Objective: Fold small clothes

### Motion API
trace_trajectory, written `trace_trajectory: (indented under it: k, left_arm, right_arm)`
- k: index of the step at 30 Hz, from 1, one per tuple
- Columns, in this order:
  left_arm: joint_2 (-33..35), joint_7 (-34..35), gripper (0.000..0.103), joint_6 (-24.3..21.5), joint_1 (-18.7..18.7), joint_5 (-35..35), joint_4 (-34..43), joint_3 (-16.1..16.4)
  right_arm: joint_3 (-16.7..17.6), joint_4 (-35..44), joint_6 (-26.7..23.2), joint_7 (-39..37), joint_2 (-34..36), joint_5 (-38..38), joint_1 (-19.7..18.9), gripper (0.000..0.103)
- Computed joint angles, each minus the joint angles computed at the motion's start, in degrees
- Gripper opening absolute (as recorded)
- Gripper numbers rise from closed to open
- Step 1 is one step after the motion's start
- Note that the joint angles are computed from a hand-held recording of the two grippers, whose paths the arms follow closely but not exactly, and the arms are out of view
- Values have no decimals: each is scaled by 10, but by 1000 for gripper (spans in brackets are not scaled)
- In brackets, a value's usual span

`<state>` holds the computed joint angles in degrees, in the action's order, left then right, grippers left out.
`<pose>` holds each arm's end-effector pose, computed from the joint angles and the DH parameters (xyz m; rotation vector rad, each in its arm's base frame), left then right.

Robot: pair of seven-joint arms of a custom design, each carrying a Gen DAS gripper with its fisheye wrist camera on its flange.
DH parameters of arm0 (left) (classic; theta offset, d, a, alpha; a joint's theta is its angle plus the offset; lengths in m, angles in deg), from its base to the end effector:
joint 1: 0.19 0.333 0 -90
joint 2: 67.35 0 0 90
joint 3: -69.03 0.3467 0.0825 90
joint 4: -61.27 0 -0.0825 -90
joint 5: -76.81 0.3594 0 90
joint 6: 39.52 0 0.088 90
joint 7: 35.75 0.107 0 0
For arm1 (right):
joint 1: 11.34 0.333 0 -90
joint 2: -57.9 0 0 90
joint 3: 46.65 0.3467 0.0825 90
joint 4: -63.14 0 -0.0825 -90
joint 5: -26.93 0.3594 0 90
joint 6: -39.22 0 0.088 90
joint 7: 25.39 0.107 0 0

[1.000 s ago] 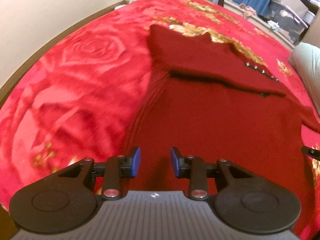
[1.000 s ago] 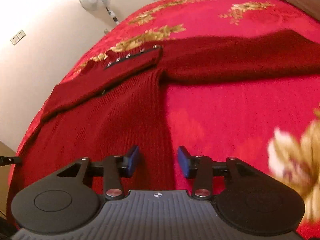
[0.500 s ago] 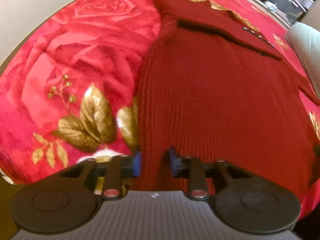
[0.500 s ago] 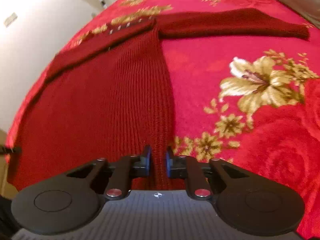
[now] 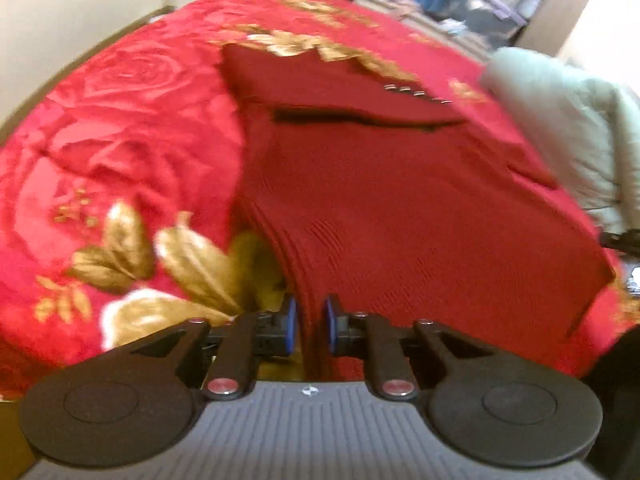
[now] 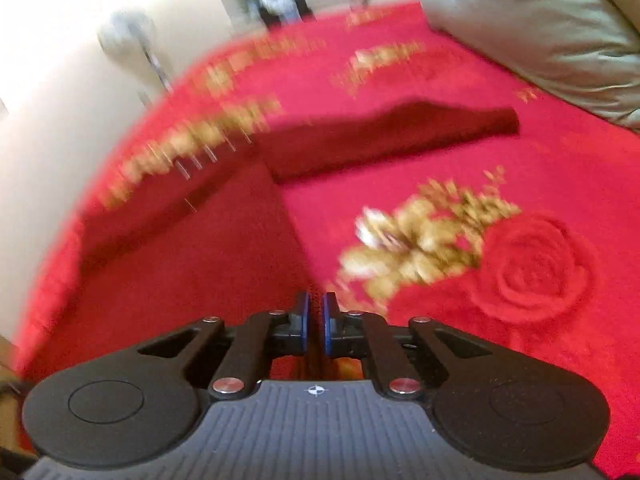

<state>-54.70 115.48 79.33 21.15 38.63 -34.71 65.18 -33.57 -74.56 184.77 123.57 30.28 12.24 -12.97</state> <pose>0.6115 0.1637 0.5380 -1.4927 2.4656 -0.9513 0.4031 0.1017 0.5899 -1.1317 2.2939 -0.5445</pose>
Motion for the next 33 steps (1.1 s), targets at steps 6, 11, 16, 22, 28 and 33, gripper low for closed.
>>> trace_trajectory:
  k: [6,11,16,22,28,33]
  left_arm:
    - [13,3,29,-5,-4,-37,18,-16]
    - [-7,23,30,55,-35,-58,-14,-30]
    - [-25,66,30,169,-76,-134,-53,-49]
    - [23,49,30,275,-152,-85,-12,-80]
    - [124,-66,51,373,-234,38,70,-110]
    - [222,-199,68,411,-339,199,166,-48]
  right_arm:
    - [19,-30,164,79,41,-113,-39,12]
    - [-58,-6,212,-93,144,-1,62,33]
    - [-38,10,158,-60,176,-50,40,32]
    - [-48,13,164,-40,184,-87,40,36]
    - [-59,27,154,-53,189,-84,52,36]
    - [-76,20,173,-75,188,-37,59,36]
